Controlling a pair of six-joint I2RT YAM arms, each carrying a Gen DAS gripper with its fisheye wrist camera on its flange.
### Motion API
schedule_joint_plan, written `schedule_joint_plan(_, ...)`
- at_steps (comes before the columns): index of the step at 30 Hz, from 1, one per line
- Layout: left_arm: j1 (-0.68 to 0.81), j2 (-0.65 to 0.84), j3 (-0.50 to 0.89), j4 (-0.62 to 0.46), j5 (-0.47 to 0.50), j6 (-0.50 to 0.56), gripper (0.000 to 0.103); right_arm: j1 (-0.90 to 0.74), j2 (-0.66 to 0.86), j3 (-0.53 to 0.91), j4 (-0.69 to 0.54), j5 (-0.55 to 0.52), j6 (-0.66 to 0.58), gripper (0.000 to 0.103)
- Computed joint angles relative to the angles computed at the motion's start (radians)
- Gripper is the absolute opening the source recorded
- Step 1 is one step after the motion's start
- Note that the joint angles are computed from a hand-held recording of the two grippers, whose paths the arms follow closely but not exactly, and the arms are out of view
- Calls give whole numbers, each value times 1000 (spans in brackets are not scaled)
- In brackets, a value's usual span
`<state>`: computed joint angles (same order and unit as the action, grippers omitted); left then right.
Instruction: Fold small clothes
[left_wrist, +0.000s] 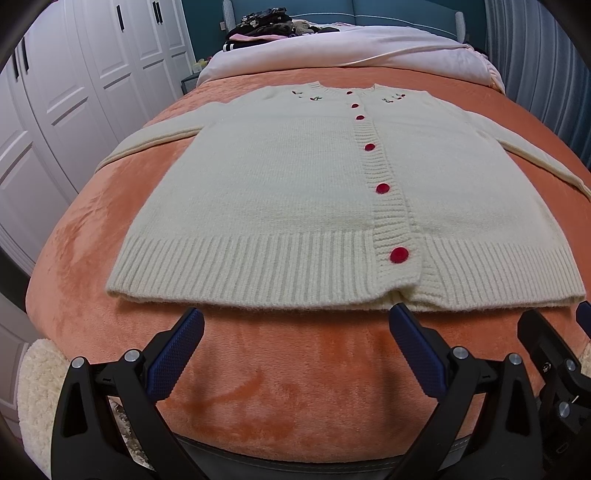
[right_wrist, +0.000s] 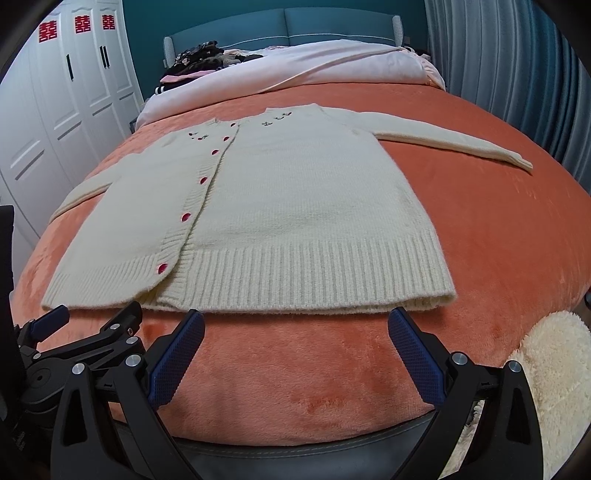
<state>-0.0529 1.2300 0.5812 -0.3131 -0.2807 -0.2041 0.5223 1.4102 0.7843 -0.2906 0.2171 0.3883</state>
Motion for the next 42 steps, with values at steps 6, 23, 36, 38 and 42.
schedule_joint_plan(6, 2, -1, -1, 1, 1, 1, 98, 0, -1, 0, -1, -1, 1, 98)
schedule_joint_plan(23, -5, 1, 0, 0, -4, -4, 98, -4, -2, 1, -5, -6, 1, 98)
schedule_joint_plan(36, 256, -15, 104, -63, 276, 22, 98, -315, 58, 119, 36, -140, -115, 98)
schedule_joint_plan(38, 337, 27, 153, -64, 330, 22, 98, -466, 181, 249, 25, -207, -134, 98)
schedule_joint_plan(42, 416, 154, 271, -63, 343, 22, 98, -686, 495, 640, -68, -301, -97, 98)
